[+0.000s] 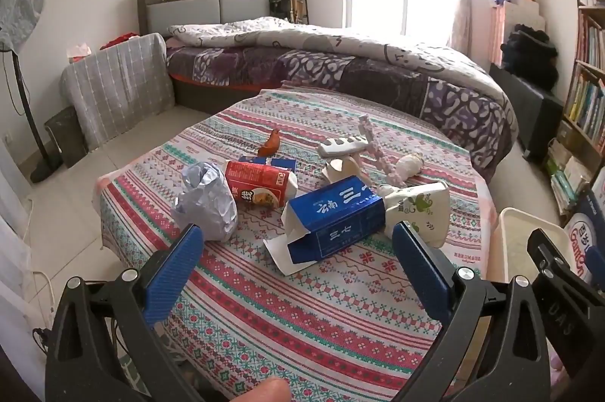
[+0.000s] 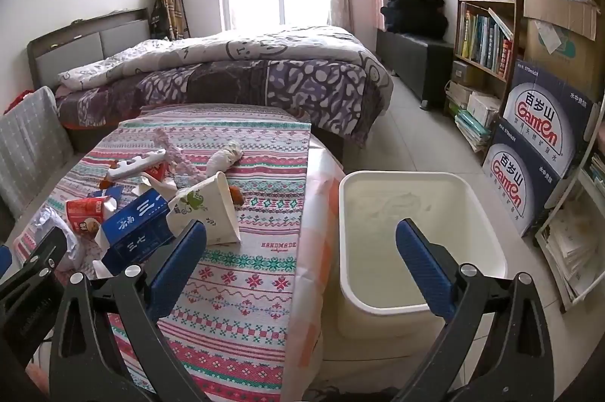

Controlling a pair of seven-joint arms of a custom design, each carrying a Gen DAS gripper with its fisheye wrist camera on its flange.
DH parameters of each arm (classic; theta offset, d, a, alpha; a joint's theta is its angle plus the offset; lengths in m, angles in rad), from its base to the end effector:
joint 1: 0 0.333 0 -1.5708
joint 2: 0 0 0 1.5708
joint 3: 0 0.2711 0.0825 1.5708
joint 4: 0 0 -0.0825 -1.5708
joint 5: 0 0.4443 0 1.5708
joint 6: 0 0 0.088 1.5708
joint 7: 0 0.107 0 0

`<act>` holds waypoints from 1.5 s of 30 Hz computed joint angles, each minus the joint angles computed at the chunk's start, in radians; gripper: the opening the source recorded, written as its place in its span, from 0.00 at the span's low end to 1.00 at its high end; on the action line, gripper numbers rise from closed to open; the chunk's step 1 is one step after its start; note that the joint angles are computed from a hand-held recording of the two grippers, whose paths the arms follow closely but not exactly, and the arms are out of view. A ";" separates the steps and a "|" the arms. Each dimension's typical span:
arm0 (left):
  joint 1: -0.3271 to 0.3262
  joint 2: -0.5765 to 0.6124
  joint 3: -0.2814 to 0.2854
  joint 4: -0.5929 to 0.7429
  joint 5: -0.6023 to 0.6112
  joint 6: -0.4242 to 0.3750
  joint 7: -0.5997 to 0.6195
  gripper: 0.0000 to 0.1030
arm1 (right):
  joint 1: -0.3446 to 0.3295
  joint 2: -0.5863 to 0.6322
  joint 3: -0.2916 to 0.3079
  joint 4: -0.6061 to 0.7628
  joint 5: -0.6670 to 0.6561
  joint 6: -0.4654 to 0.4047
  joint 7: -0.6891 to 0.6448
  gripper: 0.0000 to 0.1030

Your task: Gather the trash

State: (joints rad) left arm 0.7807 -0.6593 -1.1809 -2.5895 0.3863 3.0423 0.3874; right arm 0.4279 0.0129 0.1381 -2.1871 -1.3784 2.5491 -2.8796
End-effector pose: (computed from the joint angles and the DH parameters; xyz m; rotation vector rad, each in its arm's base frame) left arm 0.4851 -0.1949 0.3361 -1.8134 1.3953 -0.7046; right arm 0.5051 0.3364 0.3292 -1.5063 1.8109 -0.9272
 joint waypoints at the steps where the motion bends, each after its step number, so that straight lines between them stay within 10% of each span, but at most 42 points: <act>1: -0.002 -0.002 0.000 -0.001 0.000 -0.002 -0.001 0.94 | 0.000 0.001 0.000 0.000 -0.003 0.001 0.004 0.93; 45: -0.031 -0.009 0.025 -0.004 0.015 -0.011 -0.026 0.94 | -0.005 -0.021 0.006 -0.013 0.016 0.005 -0.012 0.93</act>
State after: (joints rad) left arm 0.7496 -0.6682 -1.1562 -2.5936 0.4012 3.0311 0.3616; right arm 0.4225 -0.0083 0.1445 -2.2004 -1.3626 2.5541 -2.8917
